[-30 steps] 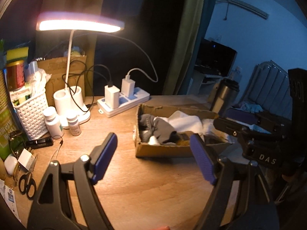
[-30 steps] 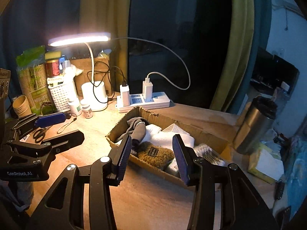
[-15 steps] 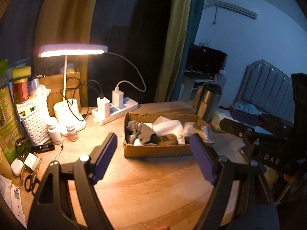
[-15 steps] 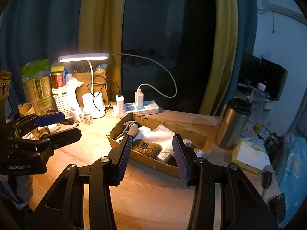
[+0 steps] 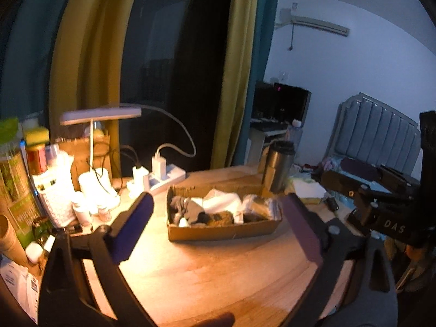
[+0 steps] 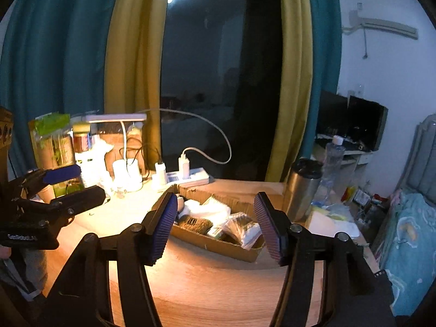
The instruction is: Organize soft objects
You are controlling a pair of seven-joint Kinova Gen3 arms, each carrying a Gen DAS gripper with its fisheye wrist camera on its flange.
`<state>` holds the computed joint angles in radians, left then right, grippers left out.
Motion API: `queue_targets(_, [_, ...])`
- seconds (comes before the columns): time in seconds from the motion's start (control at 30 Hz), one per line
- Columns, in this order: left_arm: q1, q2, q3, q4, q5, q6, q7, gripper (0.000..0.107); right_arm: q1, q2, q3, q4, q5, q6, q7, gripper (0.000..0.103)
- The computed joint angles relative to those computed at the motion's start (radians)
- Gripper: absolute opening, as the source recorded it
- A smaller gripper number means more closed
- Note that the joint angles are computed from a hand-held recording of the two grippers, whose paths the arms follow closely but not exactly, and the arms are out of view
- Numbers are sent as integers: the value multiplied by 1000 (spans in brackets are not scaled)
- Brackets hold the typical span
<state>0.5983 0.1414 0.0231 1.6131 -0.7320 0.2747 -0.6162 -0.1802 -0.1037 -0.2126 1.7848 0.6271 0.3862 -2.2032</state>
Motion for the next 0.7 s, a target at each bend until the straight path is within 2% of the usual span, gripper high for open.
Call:
queue_targets(0.13, [17, -6, -8, -16, -42, 15, 29, 98, 21, -18, -37, -3, 89, 37, -82, 64])
queue_targets(0.2, [29, -8, -17, -20, -86, 17, 80, 98, 26, -28, -48, -3, 124, 52, -119, 80])
queue_targets(0.27, [15, -9, -5, -22, -86, 10, 81, 102, 35, -40, -59, 3, 164, 52, -165, 87])
queue_targets(0.4, [4, -1, 19, -50, -69, 43, 40, 102, 49, -55, -75, 6, 212, 63, -225, 89])
queue_targets(0.47, [9, -1, 15, -56, -82, 48, 58, 102, 50, -57, -75, 5, 220, 68, -237, 89])
queue_targets(0.57, [33, 0, -1, -55, -154, 62, 128, 102, 47, -52, -71, -3, 226, 78, -241, 89])
queue_targets(0.7, [18, 2, 15, -59, -167, 73, 146, 102, 41, -53, -69, -3, 236, 86, -251, 89])
